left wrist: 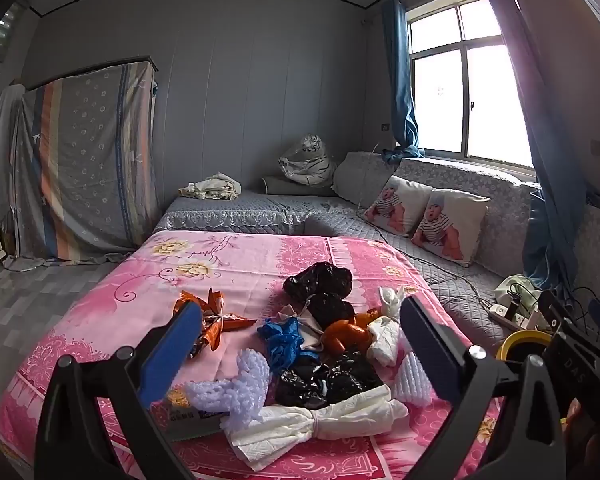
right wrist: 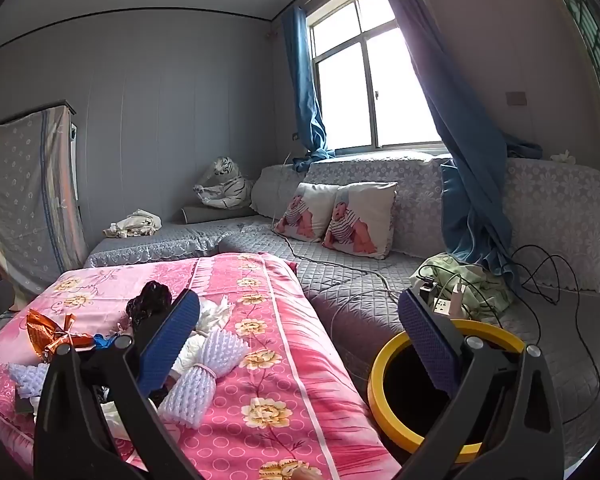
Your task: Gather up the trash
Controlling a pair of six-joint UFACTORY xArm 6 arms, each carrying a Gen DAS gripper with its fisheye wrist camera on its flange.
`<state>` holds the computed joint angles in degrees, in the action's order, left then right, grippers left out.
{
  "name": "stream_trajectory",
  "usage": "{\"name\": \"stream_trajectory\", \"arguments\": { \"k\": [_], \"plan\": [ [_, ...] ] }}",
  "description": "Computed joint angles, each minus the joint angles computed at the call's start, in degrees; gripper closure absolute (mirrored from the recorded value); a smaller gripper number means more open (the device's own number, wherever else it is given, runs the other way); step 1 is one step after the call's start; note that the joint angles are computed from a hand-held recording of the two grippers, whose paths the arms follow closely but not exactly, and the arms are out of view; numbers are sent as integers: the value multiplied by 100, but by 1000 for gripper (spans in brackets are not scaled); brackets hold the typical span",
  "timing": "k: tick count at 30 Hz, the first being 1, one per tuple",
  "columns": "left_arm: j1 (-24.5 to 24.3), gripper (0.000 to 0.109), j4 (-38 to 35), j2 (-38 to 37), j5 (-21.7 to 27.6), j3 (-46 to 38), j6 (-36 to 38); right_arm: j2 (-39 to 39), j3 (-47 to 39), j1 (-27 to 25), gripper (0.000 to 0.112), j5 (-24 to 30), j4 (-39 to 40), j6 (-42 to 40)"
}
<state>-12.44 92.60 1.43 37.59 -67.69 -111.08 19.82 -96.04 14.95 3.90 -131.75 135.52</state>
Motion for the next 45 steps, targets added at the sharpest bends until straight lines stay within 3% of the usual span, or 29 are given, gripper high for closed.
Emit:
{"name": "stream_trajectory", "arguments": {
  "k": [45],
  "plan": [
    [18,13,-246,4,-33,-43,263,45,-46,-18,17,-42,201,-151]
  ]
}}
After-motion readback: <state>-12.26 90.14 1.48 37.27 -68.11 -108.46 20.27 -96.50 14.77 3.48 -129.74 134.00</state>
